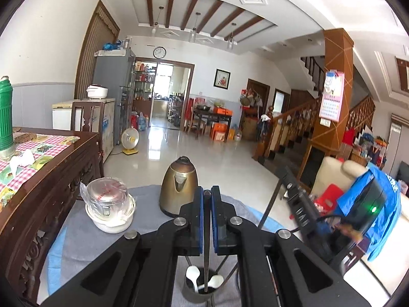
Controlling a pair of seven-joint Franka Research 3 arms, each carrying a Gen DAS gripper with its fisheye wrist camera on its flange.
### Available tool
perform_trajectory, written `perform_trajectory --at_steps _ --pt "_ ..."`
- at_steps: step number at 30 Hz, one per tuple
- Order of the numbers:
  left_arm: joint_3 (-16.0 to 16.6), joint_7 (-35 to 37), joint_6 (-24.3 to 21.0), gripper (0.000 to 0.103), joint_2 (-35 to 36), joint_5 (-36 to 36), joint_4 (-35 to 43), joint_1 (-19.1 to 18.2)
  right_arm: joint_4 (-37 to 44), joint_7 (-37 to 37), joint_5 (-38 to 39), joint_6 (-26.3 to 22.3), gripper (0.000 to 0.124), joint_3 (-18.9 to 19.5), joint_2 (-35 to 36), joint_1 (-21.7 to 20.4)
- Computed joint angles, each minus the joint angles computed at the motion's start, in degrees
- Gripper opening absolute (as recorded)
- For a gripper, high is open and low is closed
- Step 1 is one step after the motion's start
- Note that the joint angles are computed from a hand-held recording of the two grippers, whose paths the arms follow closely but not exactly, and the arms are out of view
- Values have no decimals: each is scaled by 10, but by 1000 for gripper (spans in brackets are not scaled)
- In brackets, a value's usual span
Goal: Organize utensils
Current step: 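Lower the chopsticks into the holder cup and open both tools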
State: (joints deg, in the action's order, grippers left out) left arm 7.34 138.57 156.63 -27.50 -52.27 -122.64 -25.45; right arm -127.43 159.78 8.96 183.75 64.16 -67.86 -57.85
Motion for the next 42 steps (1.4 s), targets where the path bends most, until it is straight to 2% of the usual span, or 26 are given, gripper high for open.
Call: perform_trajectory --at_steps 6,10,15,20,26,30,35,39,40,41,42 --pt "3 36 53 6 27 -51 -10 -19 29 6 -10 -32 6 35 -7 -33" --pt "-12 30 70 6 47 -56 -22 -8 27 13 -11 -38 6 51 4 -32" --pt "-28 8 76 6 63 -59 -36 8 5 8 -20 -35 7 45 13 -13" --pt "-39 -3 89 6 63 -52 -46 15 6 16 -23 -47 7 33 1 -16" --pt "-35 -8 114 6 62 -34 -53 -1 19 22 -30 -56 6 37 -10 -34" --pt "-22 -1 105 6 63 -28 -60 -15 17 18 -34 -50 6 48 6 -33" --pt "-23 0 79 6 56 -18 -74 -4 -12 -9 -46 -25 7 56 52 -1" --pt "-17 -2 67 7 28 -18 -98 1 -62 -25 -42 3 9 36 108 60" --pt "-13 -5 64 12 17 -19 -106 2 -74 -27 -40 6 14 26 119 78" --pt "-8 -6 61 23 4 -22 -116 1 -86 -26 -37 8 23 18 124 93" --pt "-3 -4 62 29 -6 -25 -124 -2 -108 -21 -28 17 29 5 122 115"
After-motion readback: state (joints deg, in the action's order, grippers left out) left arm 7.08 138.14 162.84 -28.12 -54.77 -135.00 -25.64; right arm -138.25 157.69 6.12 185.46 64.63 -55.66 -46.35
